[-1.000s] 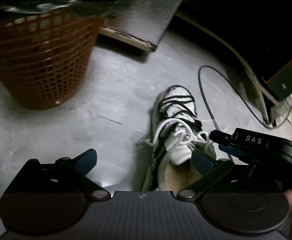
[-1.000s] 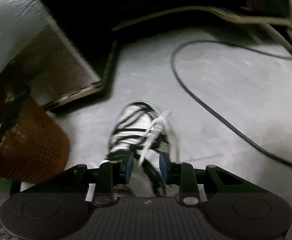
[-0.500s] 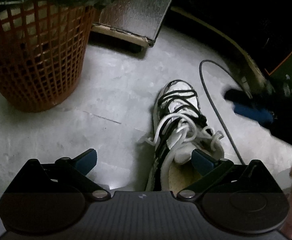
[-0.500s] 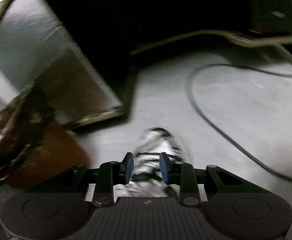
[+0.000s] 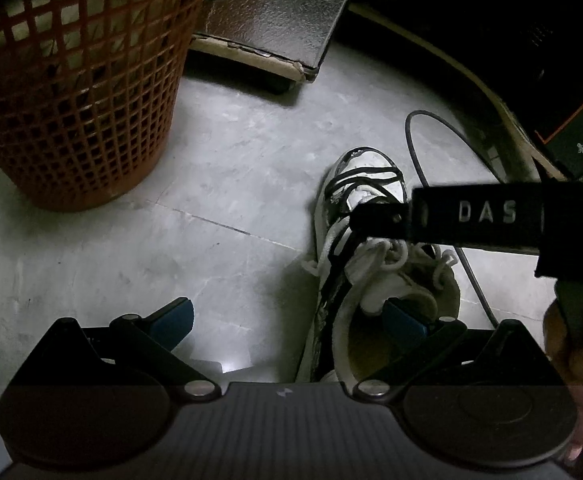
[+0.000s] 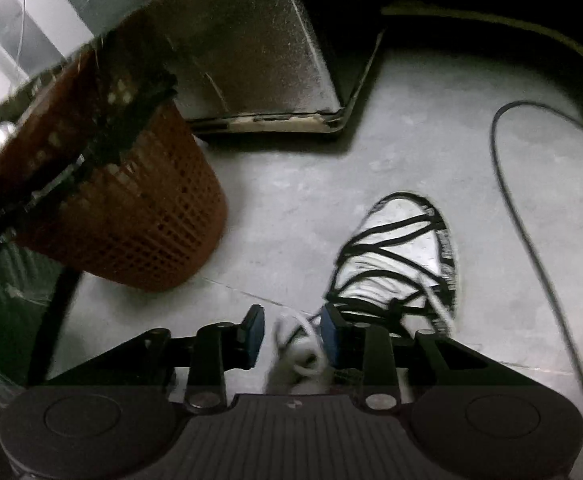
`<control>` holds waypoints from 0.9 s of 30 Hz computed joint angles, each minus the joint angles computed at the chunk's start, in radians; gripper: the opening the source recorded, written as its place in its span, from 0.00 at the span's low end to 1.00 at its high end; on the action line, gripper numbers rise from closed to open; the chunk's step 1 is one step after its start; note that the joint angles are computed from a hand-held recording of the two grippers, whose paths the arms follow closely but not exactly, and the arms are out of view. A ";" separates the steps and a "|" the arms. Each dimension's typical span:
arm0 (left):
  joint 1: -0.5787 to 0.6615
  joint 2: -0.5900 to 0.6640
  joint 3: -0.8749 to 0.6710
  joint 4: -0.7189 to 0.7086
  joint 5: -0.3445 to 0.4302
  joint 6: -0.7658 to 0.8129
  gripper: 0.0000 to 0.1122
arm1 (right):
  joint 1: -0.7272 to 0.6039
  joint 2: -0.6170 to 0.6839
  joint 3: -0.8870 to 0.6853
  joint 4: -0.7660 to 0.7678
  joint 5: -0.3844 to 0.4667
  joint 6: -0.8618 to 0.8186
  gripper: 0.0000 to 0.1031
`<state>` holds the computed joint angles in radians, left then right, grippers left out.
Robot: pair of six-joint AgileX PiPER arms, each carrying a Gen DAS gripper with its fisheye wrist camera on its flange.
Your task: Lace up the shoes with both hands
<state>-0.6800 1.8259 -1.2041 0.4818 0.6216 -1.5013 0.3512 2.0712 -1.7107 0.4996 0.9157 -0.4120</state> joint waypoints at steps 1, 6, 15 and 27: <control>-0.001 0.000 -0.001 -0.002 0.002 0.003 0.92 | -0.001 -0.013 0.015 -0.006 -0.008 -0.003 0.29; 0.000 0.000 -0.002 -0.012 0.005 0.007 0.92 | -0.005 -0.066 0.087 -0.061 -0.063 0.037 0.13; -0.006 -0.019 0.014 -0.020 0.018 0.000 0.92 | -0.014 -0.118 0.160 -0.151 -0.129 0.185 0.08; -0.004 -0.029 0.025 -0.020 0.013 -0.018 0.92 | -0.040 -0.136 0.154 -0.031 -0.125 0.073 0.14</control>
<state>-0.6838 1.7967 -1.1789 0.4614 0.6350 -1.5189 0.3116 1.9352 -1.5566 0.4685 0.7902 -0.3391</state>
